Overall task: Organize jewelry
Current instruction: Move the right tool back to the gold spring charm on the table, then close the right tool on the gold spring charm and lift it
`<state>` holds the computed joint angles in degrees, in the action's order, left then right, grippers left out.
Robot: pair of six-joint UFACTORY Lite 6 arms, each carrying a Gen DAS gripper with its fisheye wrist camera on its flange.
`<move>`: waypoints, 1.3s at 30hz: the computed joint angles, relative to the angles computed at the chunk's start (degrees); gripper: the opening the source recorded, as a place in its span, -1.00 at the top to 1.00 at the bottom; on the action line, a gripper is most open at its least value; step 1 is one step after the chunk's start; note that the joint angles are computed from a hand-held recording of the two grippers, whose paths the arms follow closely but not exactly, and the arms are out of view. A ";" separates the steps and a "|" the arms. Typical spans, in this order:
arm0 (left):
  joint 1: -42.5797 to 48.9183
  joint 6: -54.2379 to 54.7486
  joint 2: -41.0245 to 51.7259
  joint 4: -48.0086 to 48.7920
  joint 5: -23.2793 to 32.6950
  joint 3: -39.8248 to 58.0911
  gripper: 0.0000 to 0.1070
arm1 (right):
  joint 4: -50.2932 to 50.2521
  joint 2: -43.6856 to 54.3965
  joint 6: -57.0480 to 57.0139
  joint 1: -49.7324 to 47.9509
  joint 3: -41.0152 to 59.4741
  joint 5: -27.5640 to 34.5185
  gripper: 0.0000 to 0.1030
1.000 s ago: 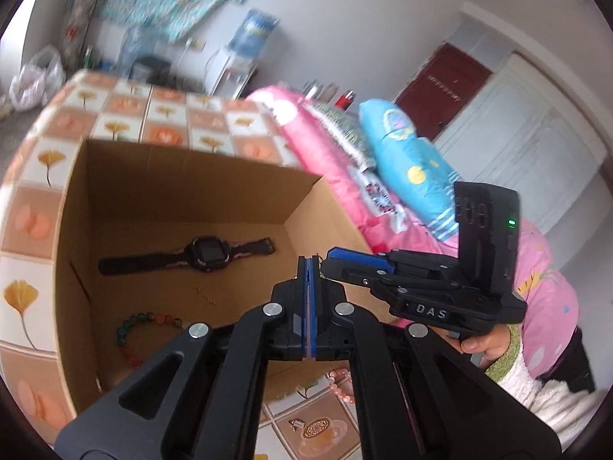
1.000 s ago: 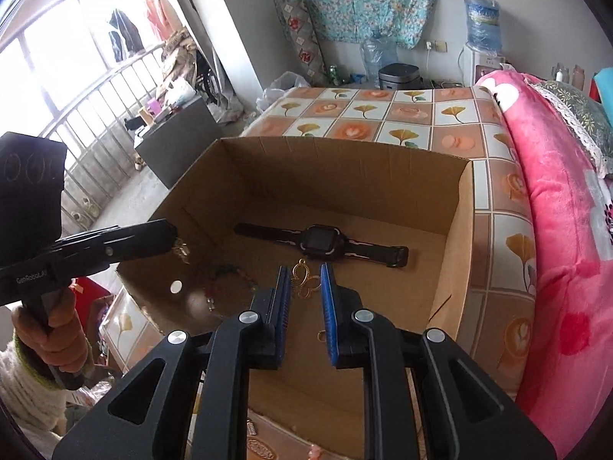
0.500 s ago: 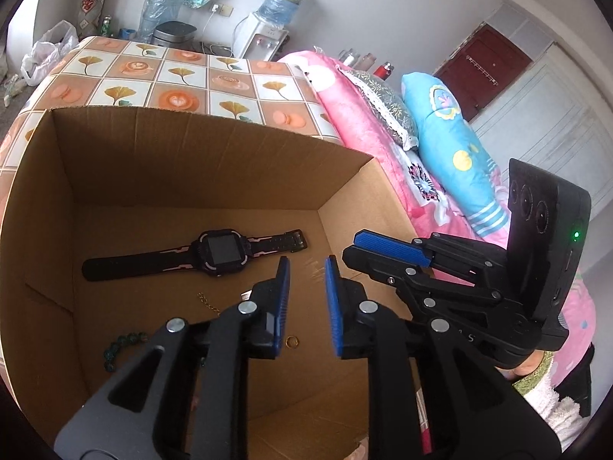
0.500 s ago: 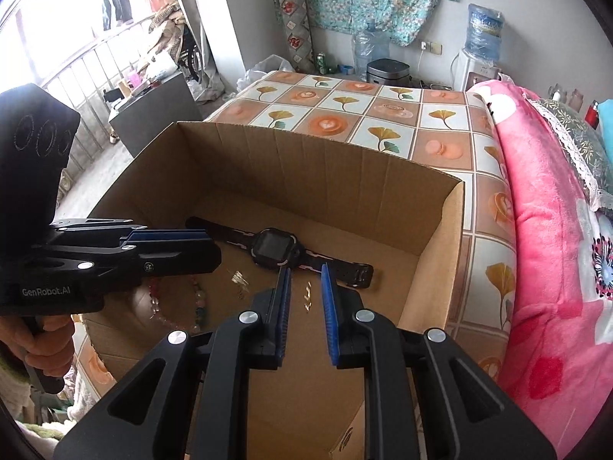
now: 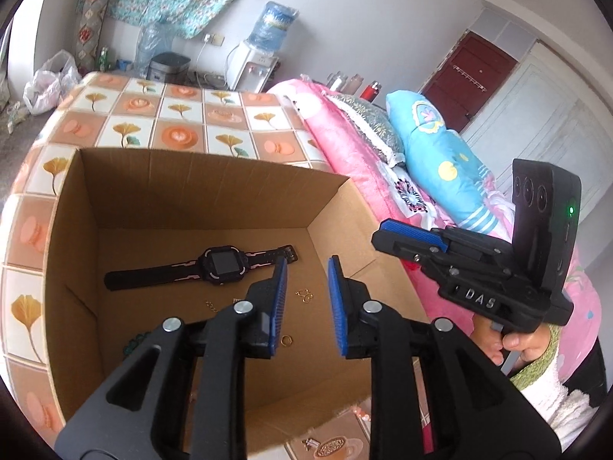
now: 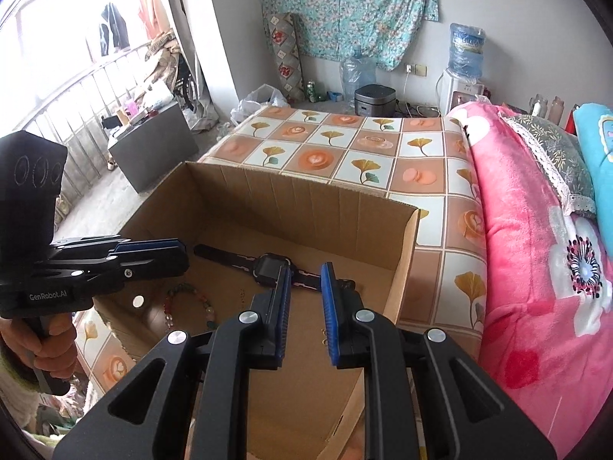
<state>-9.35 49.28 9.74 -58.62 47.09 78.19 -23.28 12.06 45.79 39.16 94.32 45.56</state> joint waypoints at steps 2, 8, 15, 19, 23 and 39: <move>0.99 2.51 -5.30 -0.30 0.27 -3.73 0.50 | -2.70 -2.67 3.10 2.02 -0.73 1.04 0.67; 7.00 11.01 -24.42 -1.89 3.58 -17.69 0.17 | -14.94 -13.00 17.23 13.84 -6.11 4.25 0.67; 24.79 18.23 -45.01 -0.62 17.56 -35.43 -0.39 | -31.27 -23.28 43.89 35.75 -21.30 10.19 0.67; 27.69 17.69 -52.25 4.52 15.45 -45.62 -0.46 | -33.00 -20.91 55.96 41.95 -28.34 9.34 0.67; 22.27 13.14 -55.57 10.47 2.77 -55.20 -0.46 | -31.41 -12.70 62.21 41.13 -32.13 2.06 0.67; 11.35 10.18 -57.26 18.13 -16.78 -67.42 -0.48 | -15.84 4.46 41.02 30.26 -23.37 -5.42 0.67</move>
